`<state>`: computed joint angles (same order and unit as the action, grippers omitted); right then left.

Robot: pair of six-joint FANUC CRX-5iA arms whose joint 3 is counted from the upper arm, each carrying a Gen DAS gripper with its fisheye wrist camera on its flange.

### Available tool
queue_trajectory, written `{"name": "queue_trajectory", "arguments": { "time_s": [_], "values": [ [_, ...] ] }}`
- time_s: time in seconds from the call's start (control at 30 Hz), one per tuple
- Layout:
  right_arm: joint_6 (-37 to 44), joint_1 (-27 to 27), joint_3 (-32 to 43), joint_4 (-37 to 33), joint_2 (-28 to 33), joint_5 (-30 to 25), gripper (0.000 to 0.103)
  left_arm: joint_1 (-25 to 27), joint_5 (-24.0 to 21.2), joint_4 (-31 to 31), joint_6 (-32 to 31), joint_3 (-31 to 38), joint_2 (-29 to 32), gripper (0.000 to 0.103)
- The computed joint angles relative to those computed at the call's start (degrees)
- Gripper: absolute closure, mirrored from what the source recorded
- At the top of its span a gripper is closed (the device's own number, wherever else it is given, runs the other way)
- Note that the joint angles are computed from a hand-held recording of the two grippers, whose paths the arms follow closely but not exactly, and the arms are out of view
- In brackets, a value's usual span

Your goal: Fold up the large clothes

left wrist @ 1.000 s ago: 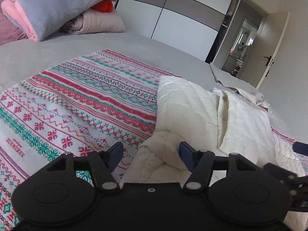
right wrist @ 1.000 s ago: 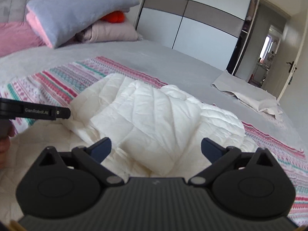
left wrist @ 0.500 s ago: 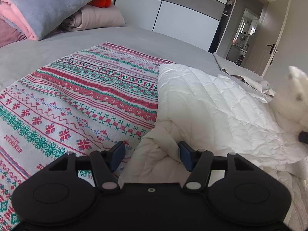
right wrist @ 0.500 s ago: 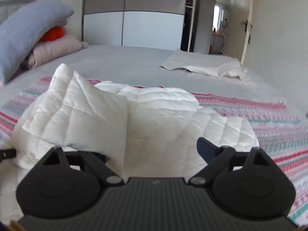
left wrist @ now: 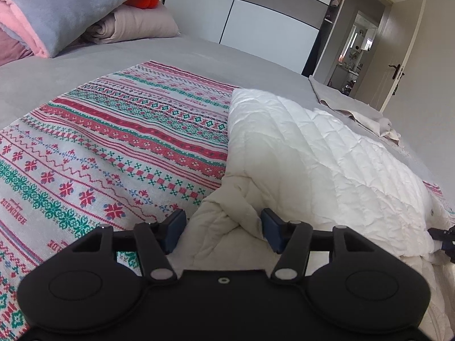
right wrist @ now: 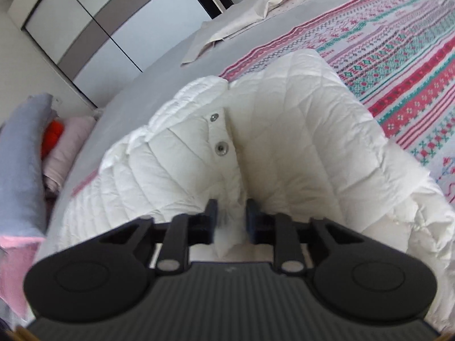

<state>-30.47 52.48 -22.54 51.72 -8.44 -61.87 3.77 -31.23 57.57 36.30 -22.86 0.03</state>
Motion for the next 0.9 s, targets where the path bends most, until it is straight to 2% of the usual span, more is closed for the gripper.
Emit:
{"name": "queue_trajectory", "arguments": {
  "time_s": [0.07,0.13,0.17,0.2,0.23,0.33,0.4,0.43,0.53,0.63,0.7,0.73,0.8,0.9],
  "values": [
    [2.74,0.97,1.51,-1.45,0.72,-2.95,0.087,0.05,-0.23,-0.59,0.38,0.21,0.08,0.044],
    [3.53,3.00,2.13,-1.71,-0.01,-5.19,0.077,0.92,-2.46,-2.61,2.87,1.39,0.05,0.044],
    [3.38,4.49,1.42,-1.37,-1.56,-5.74,0.060,1.50,-4.27,-2.16,2.97,1.71,0.01,0.043],
    [2.58,6.09,-0.01,-0.64,-3.66,-6.09,0.044,2.00,-5.91,-0.82,2.19,1.53,-0.28,0.039],
    [1.33,8.15,-1.74,0.48,-6.08,-6.96,0.040,2.35,-6.79,0.33,1.59,1.11,-0.86,0.033],
    [-2.24,15.81,-5.70,2.03,-12.72,-13.40,0.034,3.48,-9.47,0.39,0.89,1.09,-2.37,0.027],
    [-6.25,23.18,-7.77,2.26,-16.79,-20.79,0.022,4.60,-10.79,0.53,-0.37,0.64,-3.74,0.024],
    [-8.53,27.09,-8.99,2.26,-18.95,-24.36,0.020,5.29,-11.45,0.31,0.55,0.32,-4.45,0.021],
    [-18.38,39.81,-12.02,0.95,-25.18,-34.59,0.017,8.78,-18.15,-2.84,5.16,0.89,-5.81,0.019],
    [-32.51,52.52,-15.20,-0.40,-30.72,-41.69,0.016,13.40,-29.35,-6.69,6.95,3.33,-5.57,0.019],
    [-45.16,60.96,-19.40,1.40,-35.52,-43.20,0.015,16.55,-36.86,-8.11,8.89,4.84,-4.79,0.018],
    [-51.41,65.48,-23.31,4.71,-38.59,-42.93,0.015,17.90,-39.72,-8.73,9.60,5.35,-4.62,0.018],
    [-55.97,68.89,-26.98,8.24,-40.75,-41.87,0.015,20.59,-43.70,-8.66,8.68,4.68,-5.44,0.018],
    [-53.85,66.31,-25.85,4.93,-39.76,-37.55,0.018,23.81,-48.32,-10.38,7.11,3.70,-6.82,0.018]
  ]
}}
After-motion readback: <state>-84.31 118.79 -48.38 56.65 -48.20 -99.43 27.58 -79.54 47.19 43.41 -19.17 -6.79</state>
